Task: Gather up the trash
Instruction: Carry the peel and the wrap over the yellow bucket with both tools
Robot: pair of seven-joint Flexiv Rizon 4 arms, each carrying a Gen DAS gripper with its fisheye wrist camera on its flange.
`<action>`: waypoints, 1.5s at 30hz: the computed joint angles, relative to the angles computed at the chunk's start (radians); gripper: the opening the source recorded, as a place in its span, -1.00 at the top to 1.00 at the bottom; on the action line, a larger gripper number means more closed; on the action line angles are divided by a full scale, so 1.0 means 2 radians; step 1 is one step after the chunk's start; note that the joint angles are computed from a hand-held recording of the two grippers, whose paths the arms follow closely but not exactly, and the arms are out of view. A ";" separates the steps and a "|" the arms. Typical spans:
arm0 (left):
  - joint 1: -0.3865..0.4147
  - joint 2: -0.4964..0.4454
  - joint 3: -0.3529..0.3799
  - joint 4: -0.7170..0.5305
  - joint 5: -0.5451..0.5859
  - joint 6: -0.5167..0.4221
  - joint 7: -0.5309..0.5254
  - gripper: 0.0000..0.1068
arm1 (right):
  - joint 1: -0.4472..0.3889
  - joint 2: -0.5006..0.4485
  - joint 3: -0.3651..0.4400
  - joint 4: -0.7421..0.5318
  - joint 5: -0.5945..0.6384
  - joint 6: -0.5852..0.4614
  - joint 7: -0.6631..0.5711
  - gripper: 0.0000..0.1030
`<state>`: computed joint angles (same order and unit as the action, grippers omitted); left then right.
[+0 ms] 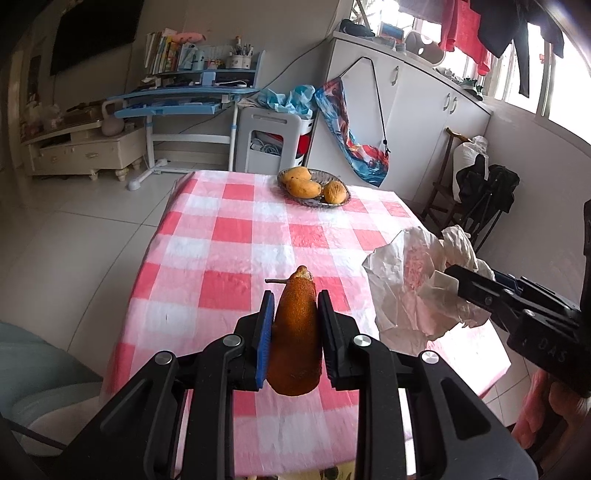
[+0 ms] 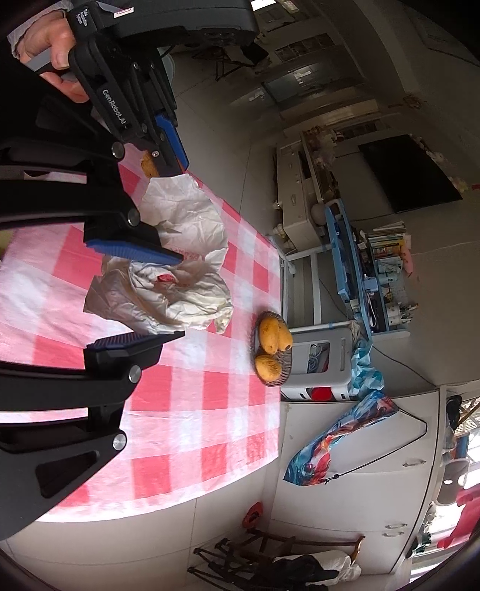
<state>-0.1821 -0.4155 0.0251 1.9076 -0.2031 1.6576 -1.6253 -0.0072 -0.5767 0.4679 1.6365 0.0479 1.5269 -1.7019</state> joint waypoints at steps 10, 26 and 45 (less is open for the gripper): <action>-0.005 0.024 -0.002 0.045 0.000 0.029 -0.010 0.58 | -0.034 0.023 0.038 0.055 0.012 0.042 -0.001 0.33; 0.001 0.050 -0.021 0.096 0.001 0.041 -0.007 0.58 | -0.077 0.034 0.074 0.126 -0.053 0.085 0.056 0.32; 0.026 0.073 -0.069 0.140 -0.002 0.026 0.002 0.58 | -0.110 0.049 0.073 0.188 -0.157 0.119 0.153 0.31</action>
